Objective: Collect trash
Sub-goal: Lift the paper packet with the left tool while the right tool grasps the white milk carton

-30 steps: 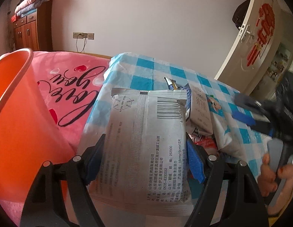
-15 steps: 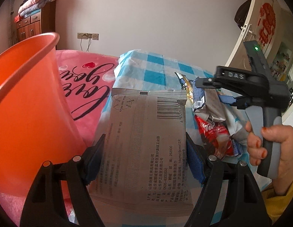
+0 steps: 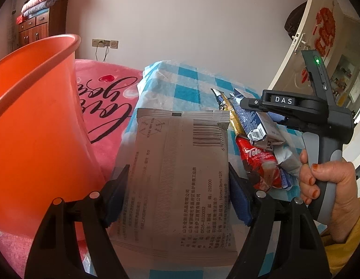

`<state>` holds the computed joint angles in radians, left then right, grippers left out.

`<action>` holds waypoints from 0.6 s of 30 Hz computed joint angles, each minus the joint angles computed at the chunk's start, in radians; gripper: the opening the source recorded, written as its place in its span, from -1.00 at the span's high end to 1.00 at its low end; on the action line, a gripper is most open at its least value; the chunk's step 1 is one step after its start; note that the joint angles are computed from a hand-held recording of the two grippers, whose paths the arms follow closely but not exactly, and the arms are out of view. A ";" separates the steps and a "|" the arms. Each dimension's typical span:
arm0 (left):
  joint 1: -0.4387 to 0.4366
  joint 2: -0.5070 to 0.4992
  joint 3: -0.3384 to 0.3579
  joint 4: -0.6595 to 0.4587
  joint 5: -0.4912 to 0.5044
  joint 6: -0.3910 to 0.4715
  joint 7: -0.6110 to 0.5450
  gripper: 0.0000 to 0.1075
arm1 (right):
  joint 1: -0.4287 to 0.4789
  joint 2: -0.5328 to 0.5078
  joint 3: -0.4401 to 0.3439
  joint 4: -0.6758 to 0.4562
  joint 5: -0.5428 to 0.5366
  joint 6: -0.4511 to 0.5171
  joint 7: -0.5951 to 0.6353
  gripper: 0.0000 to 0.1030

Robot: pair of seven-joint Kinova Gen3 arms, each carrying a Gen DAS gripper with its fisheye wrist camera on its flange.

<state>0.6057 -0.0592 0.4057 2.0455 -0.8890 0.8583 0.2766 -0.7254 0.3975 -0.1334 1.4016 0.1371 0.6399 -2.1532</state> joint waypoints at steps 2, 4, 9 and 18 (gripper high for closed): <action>0.004 -0.005 0.006 0.000 -0.006 0.006 0.008 -0.44 | 0.027 -0.017 -0.019 0.029 -0.032 -0.038 0.018 -0.09; 0.007 -0.013 0.013 -0.001 -0.011 0.012 0.017 -0.44 | 0.048 -0.044 -0.034 0.065 -0.062 -0.084 0.036 -0.08; 0.013 -0.033 0.041 -0.011 -0.031 0.048 0.041 -0.44 | 0.052 -0.113 -0.042 0.126 -0.083 -0.151 0.037 -0.08; -0.012 -0.112 0.113 -0.042 -0.043 0.158 0.059 -0.44 | 0.089 -0.156 -0.121 0.097 -0.203 -0.165 0.143 -0.08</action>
<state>0.5933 -0.1716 0.5190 2.0036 -0.9319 1.0167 0.3355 -0.6361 0.2415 -0.2545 1.4983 -0.0656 0.4745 -2.0101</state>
